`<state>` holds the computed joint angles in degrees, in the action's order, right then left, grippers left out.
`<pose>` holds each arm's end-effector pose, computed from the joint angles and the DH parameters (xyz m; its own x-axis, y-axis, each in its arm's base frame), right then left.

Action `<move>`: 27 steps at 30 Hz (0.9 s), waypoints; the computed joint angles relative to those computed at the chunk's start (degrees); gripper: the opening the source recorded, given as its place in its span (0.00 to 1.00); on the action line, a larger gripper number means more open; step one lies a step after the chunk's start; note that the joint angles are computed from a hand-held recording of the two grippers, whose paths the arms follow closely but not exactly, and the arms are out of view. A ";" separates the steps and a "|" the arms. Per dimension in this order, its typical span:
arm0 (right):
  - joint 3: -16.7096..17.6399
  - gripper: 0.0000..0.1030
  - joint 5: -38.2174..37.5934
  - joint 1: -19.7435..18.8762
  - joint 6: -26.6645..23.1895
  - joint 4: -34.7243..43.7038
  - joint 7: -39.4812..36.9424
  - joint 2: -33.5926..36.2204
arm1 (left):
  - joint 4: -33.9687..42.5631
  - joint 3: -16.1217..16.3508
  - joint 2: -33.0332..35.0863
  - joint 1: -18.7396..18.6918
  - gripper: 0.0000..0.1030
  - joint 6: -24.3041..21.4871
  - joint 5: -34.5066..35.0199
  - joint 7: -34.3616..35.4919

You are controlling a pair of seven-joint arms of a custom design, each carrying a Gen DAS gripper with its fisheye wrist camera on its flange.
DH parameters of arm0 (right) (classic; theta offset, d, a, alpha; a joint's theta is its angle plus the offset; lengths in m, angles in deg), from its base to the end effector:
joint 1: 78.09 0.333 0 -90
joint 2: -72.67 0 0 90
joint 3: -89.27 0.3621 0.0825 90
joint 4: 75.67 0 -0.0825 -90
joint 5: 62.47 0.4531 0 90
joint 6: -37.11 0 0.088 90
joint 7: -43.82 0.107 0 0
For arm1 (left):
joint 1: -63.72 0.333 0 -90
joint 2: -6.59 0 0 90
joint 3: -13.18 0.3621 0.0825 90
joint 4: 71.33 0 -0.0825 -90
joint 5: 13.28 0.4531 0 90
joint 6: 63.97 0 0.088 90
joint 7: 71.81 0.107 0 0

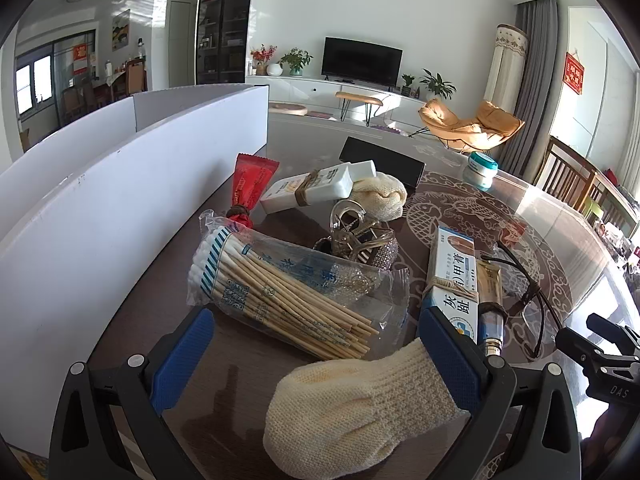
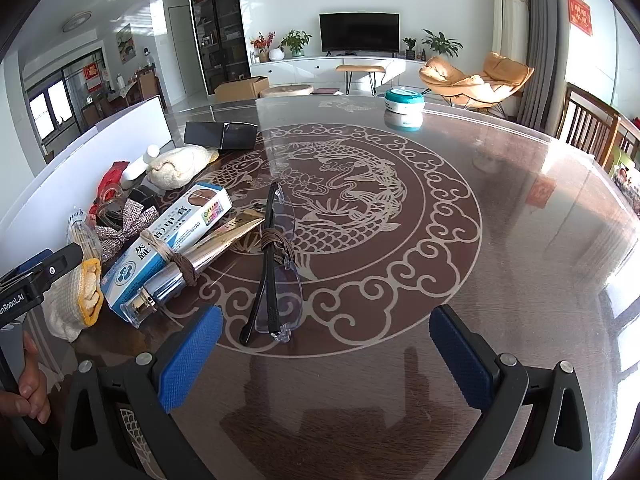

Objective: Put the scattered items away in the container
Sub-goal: 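Move the left gripper down onto the cream knitted glove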

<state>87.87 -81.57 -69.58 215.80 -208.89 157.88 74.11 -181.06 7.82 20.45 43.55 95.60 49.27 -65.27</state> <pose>0.5980 0.1029 0.4140 0.0565 -0.9969 -0.0543 -0.7201 -0.0030 -0.6939 0.6257 -0.3387 0.4293 0.0493 -0.9936 0.1016 -0.6574 -0.1088 -0.7457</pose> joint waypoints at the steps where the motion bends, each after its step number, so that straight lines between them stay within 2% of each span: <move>1: 0.00 1.00 0.00 0.00 0.00 0.00 0.00 0.00 | 0.02 0.02 0.01 -0.01 1.00 0.02 0.03 -0.05; 27: -0.10 1.00 -0.30 0.08 0.60 0.01 0.40 -0.03 | -0.27 0.10 -0.20 0.15 1.00 0.49 0.46 -1.27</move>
<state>87.77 -81.87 -69.49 216.40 -208.88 158.28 74.08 -181.32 7.91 20.25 43.70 96.08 49.73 -66.54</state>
